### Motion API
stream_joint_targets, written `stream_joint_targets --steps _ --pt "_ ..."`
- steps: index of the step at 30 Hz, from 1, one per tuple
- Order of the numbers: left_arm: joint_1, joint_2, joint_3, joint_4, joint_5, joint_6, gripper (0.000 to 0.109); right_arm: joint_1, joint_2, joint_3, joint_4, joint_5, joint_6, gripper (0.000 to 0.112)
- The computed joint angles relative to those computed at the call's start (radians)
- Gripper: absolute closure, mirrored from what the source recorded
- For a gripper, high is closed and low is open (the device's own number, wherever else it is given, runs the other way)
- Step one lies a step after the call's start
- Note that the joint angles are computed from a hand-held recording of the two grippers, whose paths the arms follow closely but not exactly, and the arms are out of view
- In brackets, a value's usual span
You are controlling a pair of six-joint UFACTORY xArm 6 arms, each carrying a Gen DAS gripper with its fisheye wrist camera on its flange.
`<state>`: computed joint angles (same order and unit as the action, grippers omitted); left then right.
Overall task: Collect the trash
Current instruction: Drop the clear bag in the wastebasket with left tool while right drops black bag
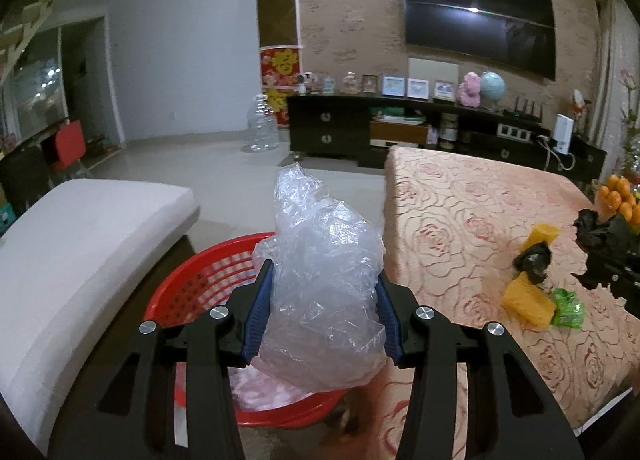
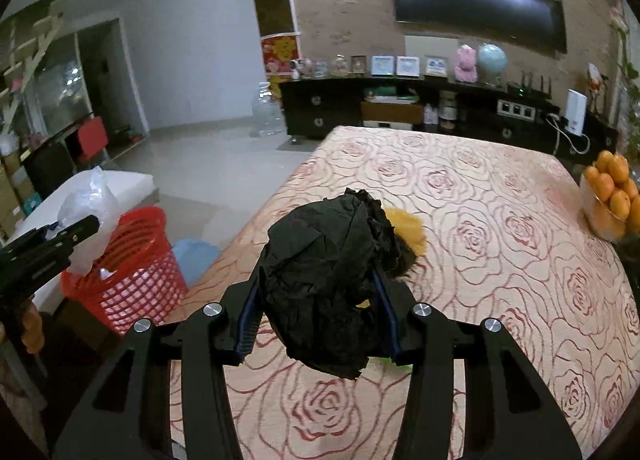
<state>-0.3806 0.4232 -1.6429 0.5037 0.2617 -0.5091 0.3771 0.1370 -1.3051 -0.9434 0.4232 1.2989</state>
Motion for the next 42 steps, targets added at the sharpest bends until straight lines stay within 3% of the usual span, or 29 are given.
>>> stream_joint_targets --steps 9,15,20,27,31,35,42 --pt "0.034 -0.017 0.011 0.111 0.039 -0.094 0.064 0.028 0.024 -0.034 0.011 -0.003 -0.031 0.066" --pt "0.049 0.011 -0.025 0.086 0.075 -0.082 0.064 0.029 0.032 -0.041 0.021 -0.006 -0.041 0.066" --pt "0.055 0.039 -0.051 -0.031 0.118 0.003 0.064 0.034 0.048 -0.056 0.030 -0.007 -0.056 0.066" --pt "0.067 0.028 -0.030 -0.003 0.123 -0.012 0.063 0.047 0.097 -0.103 0.081 -0.003 -0.121 0.066" --pt "0.077 0.011 -0.003 0.000 0.107 -0.017 0.055 0.055 0.125 -0.130 0.117 -0.010 -0.160 0.066" --pt "0.084 0.005 0.006 0.002 0.099 -0.034 0.040 0.068 0.163 -0.170 0.163 -0.019 -0.218 0.066" --pt "0.106 -0.013 0.031 0.013 0.074 -0.069 0.032 0.093 0.231 -0.245 0.262 -0.042 -0.336 0.066"
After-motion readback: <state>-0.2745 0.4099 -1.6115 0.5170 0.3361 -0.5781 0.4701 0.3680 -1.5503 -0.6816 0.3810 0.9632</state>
